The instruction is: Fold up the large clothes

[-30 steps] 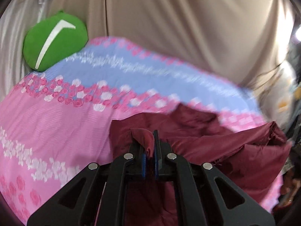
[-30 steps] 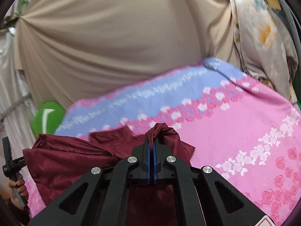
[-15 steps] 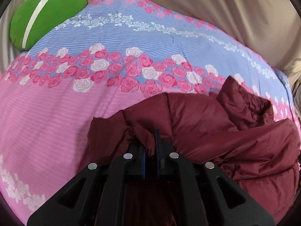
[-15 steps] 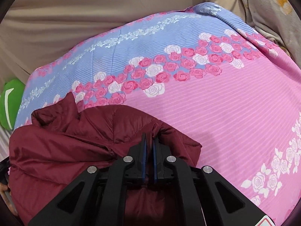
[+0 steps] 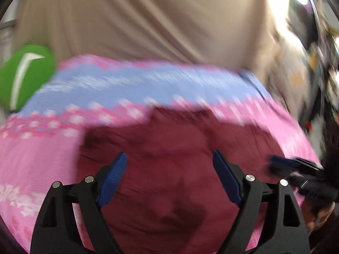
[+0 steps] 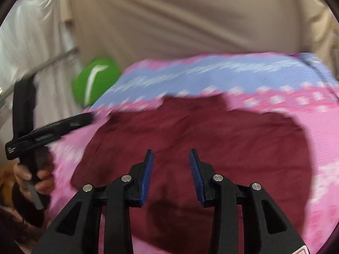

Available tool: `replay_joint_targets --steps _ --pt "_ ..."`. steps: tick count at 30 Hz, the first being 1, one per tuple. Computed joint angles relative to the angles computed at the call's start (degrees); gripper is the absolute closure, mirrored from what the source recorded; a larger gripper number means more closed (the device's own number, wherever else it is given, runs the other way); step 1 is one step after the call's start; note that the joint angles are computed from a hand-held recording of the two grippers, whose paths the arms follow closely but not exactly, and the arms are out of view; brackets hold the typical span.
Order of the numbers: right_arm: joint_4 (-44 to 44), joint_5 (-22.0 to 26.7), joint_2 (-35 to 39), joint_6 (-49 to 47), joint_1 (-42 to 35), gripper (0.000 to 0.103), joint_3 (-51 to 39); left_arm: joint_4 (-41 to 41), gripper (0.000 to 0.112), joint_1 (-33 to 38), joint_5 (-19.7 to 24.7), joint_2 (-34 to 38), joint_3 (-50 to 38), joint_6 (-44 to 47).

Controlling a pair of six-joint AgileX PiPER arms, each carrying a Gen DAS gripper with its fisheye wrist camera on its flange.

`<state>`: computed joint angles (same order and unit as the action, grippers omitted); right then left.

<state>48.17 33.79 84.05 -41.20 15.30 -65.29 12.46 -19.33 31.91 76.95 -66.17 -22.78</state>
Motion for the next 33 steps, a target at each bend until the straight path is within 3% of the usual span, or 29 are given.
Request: replay_joint_targets --steps 3,6,9,11,13,15,17,21,22,23,25,29,31,33 --pt "-9.29 -5.89 1.01 5.33 7.82 0.07 3.01 7.22 0.036 -5.21 0.95 5.69 1.92 -8.31" --pt "-24.03 -10.01 -0.23 17.41 8.65 0.075 7.1 12.17 0.037 -3.62 -0.82 6.7 7.06 -14.85" --pt "-27.54 -9.88 -1.83 21.43 1.19 0.075 10.57 15.83 0.037 -0.16 -0.77 3.59 11.32 -19.15" --pt "-27.75 -10.1 -3.35 21.4 -6.09 0.078 13.39 21.72 0.037 2.04 1.51 2.01 13.35 -24.79" --pt "-23.09 -9.15 -4.25 16.75 -13.53 0.077 15.04 22.54 0.036 5.04 1.96 0.73 15.08 -25.35" --pt "-22.46 -8.62 -4.18 16.83 -19.83 0.077 15.62 17.97 0.035 9.41 0.98 -0.37 15.95 -21.39" --pt "-24.92 -6.91 -3.63 20.41 -23.98 0.064 14.04 11.98 0.035 13.57 1.2 -1.46 15.26 -16.28" --pt "-14.86 -2.04 -2.72 12.97 -28.44 0.064 6.05 3.21 0.035 18.68 0.17 -2.34 9.68 -7.82" --pt "-12.24 -0.61 -1.04 11.81 -28.75 0.06 1.71 1.43 0.032 19.65 -0.13 -1.99 8.31 -5.98" --pt "-9.76 0.34 0.63 10.72 -28.71 0.049 -1.32 -2.24 0.023 21.2 -1.11 -0.61 5.63 -2.73" --pt "-6.03 2.91 6.95 10.0 -27.76 0.034 -10.4 -8.32 0.019 23.45 -1.35 4.13 -0.04 2.43" --pt "-18.83 7.4 20.96 27.27 -22.95 0.032 -28.48 -25.46 0.019 28.54 4.8 15.89 -11.53 15.47" --pt "-20.12 10.58 25.96 31.87 -21.8 0.032 -34.22 -32.25 0.027 30.86 7.52 20.39 -15.11 18.38" --pt "-19.57 14.65 30.64 32.08 -20.98 0.04 -39.16 -34.94 0.067 31.24 8.22 21.95 -15.74 21.22"
